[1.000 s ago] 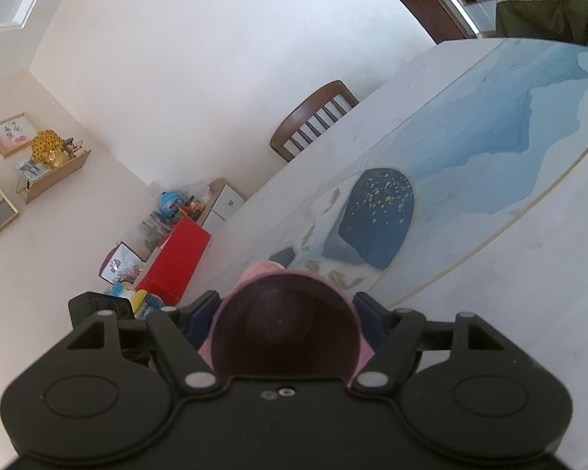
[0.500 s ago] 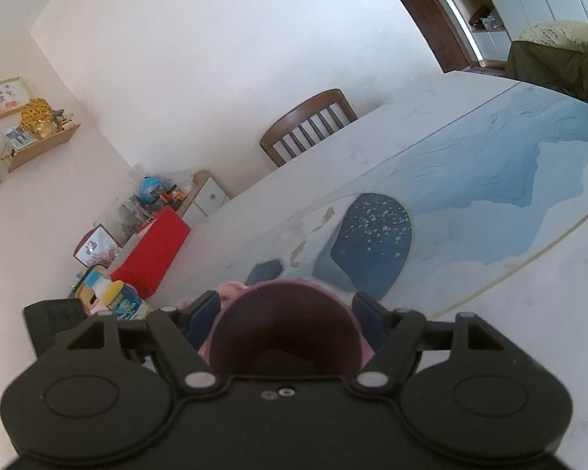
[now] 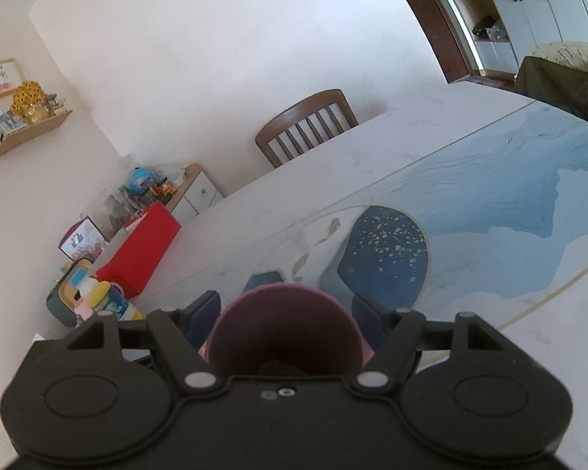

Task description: Organize objects

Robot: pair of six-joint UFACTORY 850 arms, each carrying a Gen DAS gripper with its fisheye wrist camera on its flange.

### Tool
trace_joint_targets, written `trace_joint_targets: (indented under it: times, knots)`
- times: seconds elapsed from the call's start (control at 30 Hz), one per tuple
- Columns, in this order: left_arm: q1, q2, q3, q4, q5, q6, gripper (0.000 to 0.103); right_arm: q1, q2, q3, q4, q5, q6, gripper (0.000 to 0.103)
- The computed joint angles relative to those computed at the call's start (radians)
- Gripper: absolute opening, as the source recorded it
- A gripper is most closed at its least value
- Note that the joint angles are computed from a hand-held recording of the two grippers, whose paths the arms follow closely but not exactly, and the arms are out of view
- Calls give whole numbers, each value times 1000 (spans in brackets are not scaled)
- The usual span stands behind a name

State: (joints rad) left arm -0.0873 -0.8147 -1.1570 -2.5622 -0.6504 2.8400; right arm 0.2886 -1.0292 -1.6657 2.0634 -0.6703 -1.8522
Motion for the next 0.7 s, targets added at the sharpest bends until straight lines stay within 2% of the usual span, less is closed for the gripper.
trace_joint_targets:
  times: [0.03, 0.07, 0.1, 0.23, 0.3, 0.37, 0.47, 0.57, 0.7]
  knots:
    - [2, 0, -1, 10, 3, -16, 65, 1, -3, -5, -1, 1, 5, 73]
    - [2, 3, 2, 11, 1, -30, 54, 2, -5, -7, -1, 2, 9, 72]
    - [-2, 7, 7, -26, 8, -5, 34, 2, -5, -10, 1, 7, 9, 72]
    - [-5, 14, 21, -74, -5, 9, 20, 3, -3, -11, 25, 34, -3, 72]
    - [12, 26, 40, -14, -64, -74, 18, 6, -1, -10, 36, 46, -11, 72]
    - [49, 29, 46, 130, -173, -218, 17, 8, 0, -7, 41, 45, -4, 72]
    - [74, 28, 55, 230, -317, -327, 17, 14, 3, -3, 64, 46, -12, 72]
    - [64, 22, 44, 250, -341, -355, 17, 29, 6, -4, 94, 74, -29, 70]
    - [64, 6, 26, 261, -325, -373, 17, 42, 19, 18, 218, 117, -113, 52]
